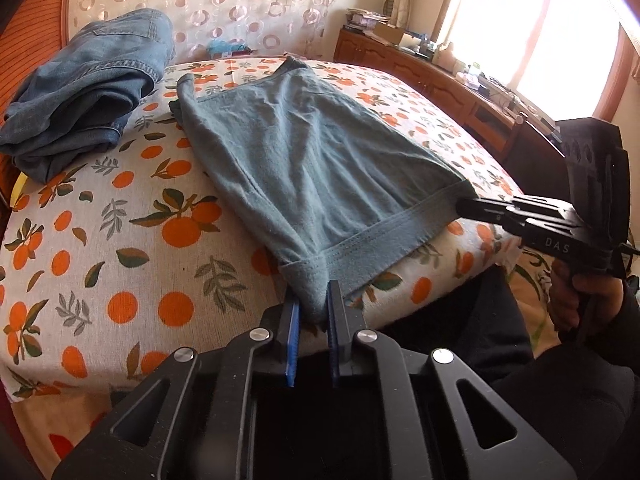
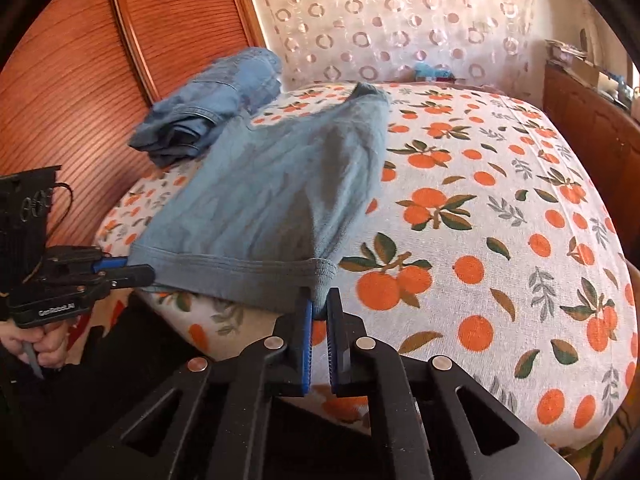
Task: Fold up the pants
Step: 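Grasp the hem with both grippers and fold it toward the waistband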
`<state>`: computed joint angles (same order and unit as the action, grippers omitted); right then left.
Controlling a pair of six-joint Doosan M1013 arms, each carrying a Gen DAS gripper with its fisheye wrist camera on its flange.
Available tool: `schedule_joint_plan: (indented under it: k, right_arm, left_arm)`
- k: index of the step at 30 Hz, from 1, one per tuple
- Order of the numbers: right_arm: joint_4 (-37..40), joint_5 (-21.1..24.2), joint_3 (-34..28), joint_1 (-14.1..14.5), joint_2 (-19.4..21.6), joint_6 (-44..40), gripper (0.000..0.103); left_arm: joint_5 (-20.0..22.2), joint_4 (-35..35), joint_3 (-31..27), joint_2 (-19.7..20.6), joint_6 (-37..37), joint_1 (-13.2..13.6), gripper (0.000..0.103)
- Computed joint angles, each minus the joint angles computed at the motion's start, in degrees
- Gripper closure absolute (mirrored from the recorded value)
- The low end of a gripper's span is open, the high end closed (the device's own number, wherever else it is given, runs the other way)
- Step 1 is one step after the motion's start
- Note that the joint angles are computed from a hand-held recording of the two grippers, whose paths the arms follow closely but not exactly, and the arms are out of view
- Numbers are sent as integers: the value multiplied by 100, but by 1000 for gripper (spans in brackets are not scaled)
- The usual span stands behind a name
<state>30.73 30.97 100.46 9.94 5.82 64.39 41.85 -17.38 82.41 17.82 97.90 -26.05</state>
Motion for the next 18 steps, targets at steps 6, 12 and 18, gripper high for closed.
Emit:
schedule_joint_plan:
  k: [6, 12, 18]
  right_arm:
    - [617, -62, 10, -80, -70, -617, 98]
    - [796, -223, -306, -74, 120, -956, 98]
    - [873, -345, -764, -55, 447, -1137, 98]
  left_arm:
    - [-21, -191, -31, -18, 122, 62, 91]
    - [-24, -326, -388, 201, 225, 191, 91]
    - [46, -168, -1030, 579, 160, 328, 91]
